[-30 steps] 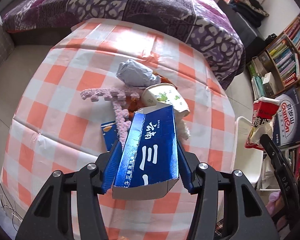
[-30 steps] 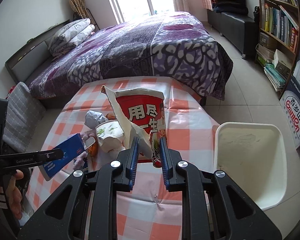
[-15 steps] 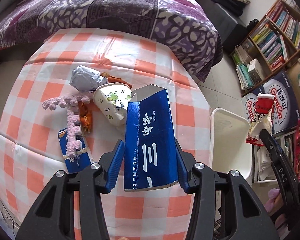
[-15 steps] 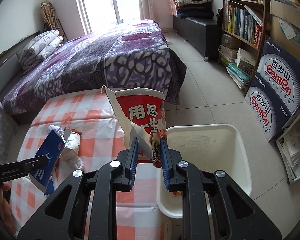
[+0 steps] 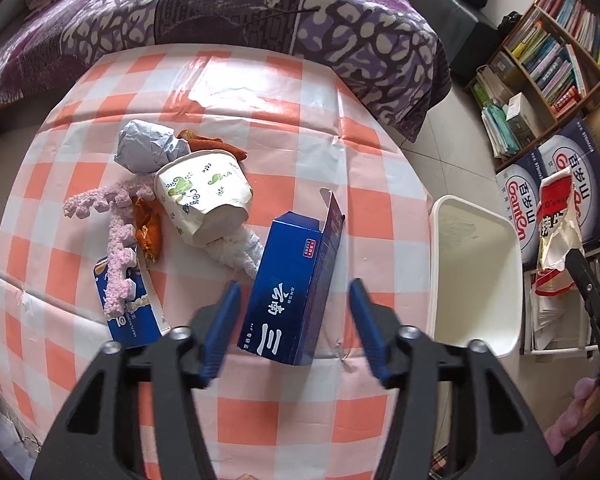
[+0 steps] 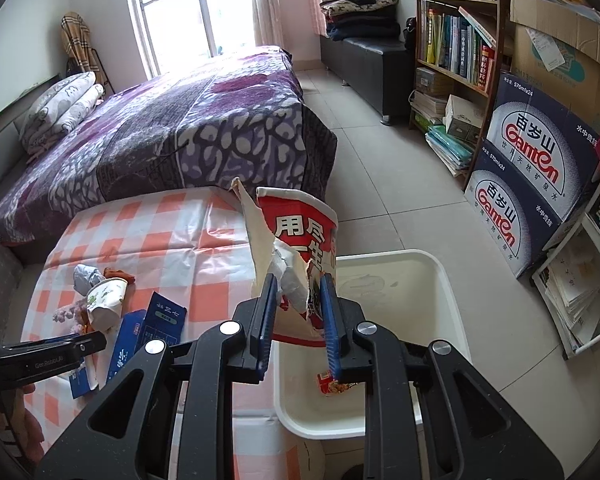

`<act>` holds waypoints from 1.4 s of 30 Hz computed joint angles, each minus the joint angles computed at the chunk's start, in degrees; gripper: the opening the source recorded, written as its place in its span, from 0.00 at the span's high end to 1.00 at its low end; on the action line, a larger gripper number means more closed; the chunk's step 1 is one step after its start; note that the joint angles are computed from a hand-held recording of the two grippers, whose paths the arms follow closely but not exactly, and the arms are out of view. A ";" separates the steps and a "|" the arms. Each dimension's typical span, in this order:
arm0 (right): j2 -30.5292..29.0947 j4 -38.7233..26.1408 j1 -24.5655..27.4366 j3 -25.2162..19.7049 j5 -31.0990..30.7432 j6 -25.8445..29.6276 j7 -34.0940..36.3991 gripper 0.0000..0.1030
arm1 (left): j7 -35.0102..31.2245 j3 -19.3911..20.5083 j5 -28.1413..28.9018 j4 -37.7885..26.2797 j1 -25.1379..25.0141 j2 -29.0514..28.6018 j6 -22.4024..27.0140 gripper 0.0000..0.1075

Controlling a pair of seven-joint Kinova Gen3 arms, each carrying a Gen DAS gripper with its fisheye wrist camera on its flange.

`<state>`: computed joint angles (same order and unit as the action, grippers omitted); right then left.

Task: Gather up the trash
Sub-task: 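Drop the wrapper into the bin with the right tool while the left carries the carton over, then open the left tool to drop the blue carton into the bin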

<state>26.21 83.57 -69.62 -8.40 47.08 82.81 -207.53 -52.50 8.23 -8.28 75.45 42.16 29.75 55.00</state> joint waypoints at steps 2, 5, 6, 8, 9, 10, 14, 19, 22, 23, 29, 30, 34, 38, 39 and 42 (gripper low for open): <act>-0.07 0.14 -0.04 0.00 -0.04 0.08 -0.19 0.80 | 0.30 -0.54 -1.49 -1.03 1.13 0.82 1.13 0.33; -0.15 0.26 0.00 -0.05 0.05 -0.07 -0.36 0.80 | -0.62 -0.19 -1.17 -2.19 0.83 2.18 2.36 0.22; -0.29 0.52 0.06 -0.09 0.05 -0.32 -0.51 0.80 | -0.85 -0.13 -0.85 -2.54 0.69 2.70 2.73 0.22; -0.55 0.99 0.35 -0.22 -0.13 -0.93 -0.72 0.80 | -1.24 -0.22 -0.59 -3.28 0.69 3.78 3.45 0.22; -0.79 1.38 0.61 -0.29 -0.30 -1.48 -0.92 0.80 | -1.35 -0.32 -0.54 -3.67 0.77 4.36 3.77 0.22; -1.07 1.84 0.85 -0.33 -0.52 -1.98 -1.34 0.81 | -1.38 -0.48 -0.57 -4.23 0.96 5.07 4.27 0.22; -1.55 2.49 1.21 -0.30 -1.16 -0.93 -2.62 0.81 | -1.85 -0.90 -0.74 -6.88 1.82 8.18 6.77 0.22; -2.88 4.38 2.47 -0.77 -3.44 -0.15 -5.92 0.73 | -2.07 -1.46 -0.75 -10.04 2.67 11.66 10.07 0.22; -4.03 6.12 3.36 -1.27 -4.65 -0.71 -8.20 0.51 | -2.68 -1.25 0.30 -10.74 2.48 13.01 10.55 0.22; -4.45 6.72 3.65 -1.50 -4.84 -1.07 -8.83 0.49 | -2.84 -1.16 0.66 -10.64 2.45 13.12 10.21 0.33; -6.28 9.03 4.50 -2.65 -4.75 -1.82 -12.07 0.40 | -2.40 -0.61 3.30 -7.48 2.25 10.03 4.10 0.67; -6.63 9.40 4.55 -2.83 -4.61 -1.78 -12.61 0.40 | -2.10 -0.59 3.32 -6.82 2.47 9.10 2.79 0.67; -8.00 10.75 4.57 -3.60 -3.88 -1.03 -15.29 0.38 | -1.24 -0.53 2.28 -5.29 3.90 5.81 -1.67 0.67; -8.90 11.37 4.43 -4.42 -3.13 1.25 -17.61 0.34 | -1.27 0.46 1.90 -5.28 5.13 4.37 -4.96 0.67; -9.13 11.56 4.33 -4.64 -3.00 1.85 -18.36 0.34 | -1.66 0.96 2.30 -5.16 5.14 4.26 -6.01 0.67; -10.34 12.72 4.41 -5.34 -2.90 2.80 -20.89 0.31 | -3.32 2.55 4.00 -5.76 5.29 4.76 -7.79 0.67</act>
<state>15.87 96.29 -65.22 -13.74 44.18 85.61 -228.43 -55.83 10.77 -4.28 69.69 47.46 34.50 47.21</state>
